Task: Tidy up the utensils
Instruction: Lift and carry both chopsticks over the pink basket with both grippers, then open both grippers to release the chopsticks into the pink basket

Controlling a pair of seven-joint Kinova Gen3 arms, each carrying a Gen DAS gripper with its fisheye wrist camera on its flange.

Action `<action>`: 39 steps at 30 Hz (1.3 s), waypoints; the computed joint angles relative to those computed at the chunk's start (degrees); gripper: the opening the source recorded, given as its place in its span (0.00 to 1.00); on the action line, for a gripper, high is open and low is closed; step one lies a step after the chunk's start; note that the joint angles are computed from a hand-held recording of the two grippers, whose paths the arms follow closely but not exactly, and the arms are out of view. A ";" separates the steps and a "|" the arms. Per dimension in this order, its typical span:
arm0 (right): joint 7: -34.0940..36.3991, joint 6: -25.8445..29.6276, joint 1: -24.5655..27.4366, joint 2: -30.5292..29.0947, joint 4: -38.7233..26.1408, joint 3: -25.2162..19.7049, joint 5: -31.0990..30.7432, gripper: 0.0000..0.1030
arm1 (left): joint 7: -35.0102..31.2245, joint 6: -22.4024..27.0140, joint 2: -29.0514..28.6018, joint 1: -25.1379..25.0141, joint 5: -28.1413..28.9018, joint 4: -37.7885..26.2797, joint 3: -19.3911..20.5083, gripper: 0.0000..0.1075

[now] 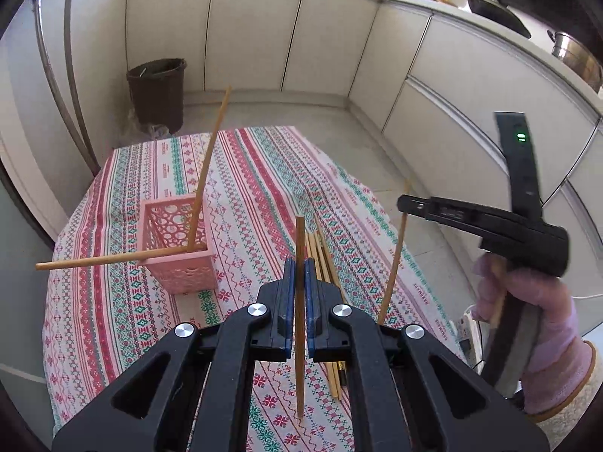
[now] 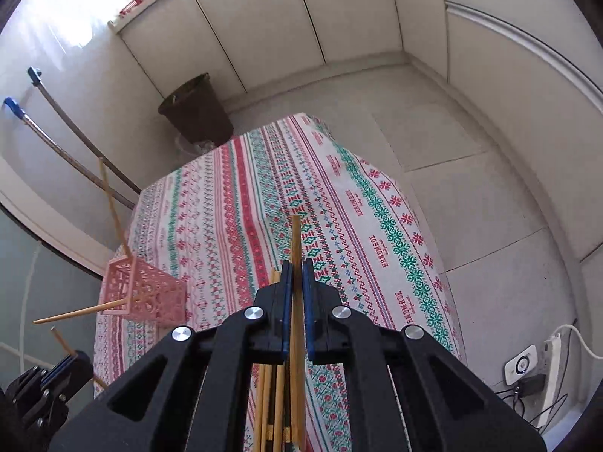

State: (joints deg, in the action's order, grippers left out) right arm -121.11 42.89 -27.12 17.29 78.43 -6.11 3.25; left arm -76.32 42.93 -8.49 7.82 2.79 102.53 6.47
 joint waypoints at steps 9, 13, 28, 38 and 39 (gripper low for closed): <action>0.60 -5.21 -1.25 -11.08 5.94 -2.36 2.70 0.05 | -4.74 0.77 -7.10 -1.16 3.68 0.14 -2.57 0.04; -2.88 -6.01 -2.32 -13.27 5.08 -3.15 7.57 0.05 | -4.95 0.25 -9.28 -2.47 4.78 -1.49 -4.18 0.04; 3.02 -8.69 -3.05 -10.38 -6.47 -5.03 2.63 0.05 | 3.60 -5.73 -8.89 -10.57 1.19 -6.96 -4.46 0.04; 6.25 -6.42 -5.55 -4.98 -11.06 -3.90 -0.36 0.05 | 10.36 -3.00 -3.81 -13.96 3.05 -6.54 -8.53 0.24; 6.23 -6.11 -5.85 -4.53 -11.43 -3.79 -0.41 0.05 | 11.52 -3.62 -4.37 -14.69 2.02 -5.91 -8.16 0.24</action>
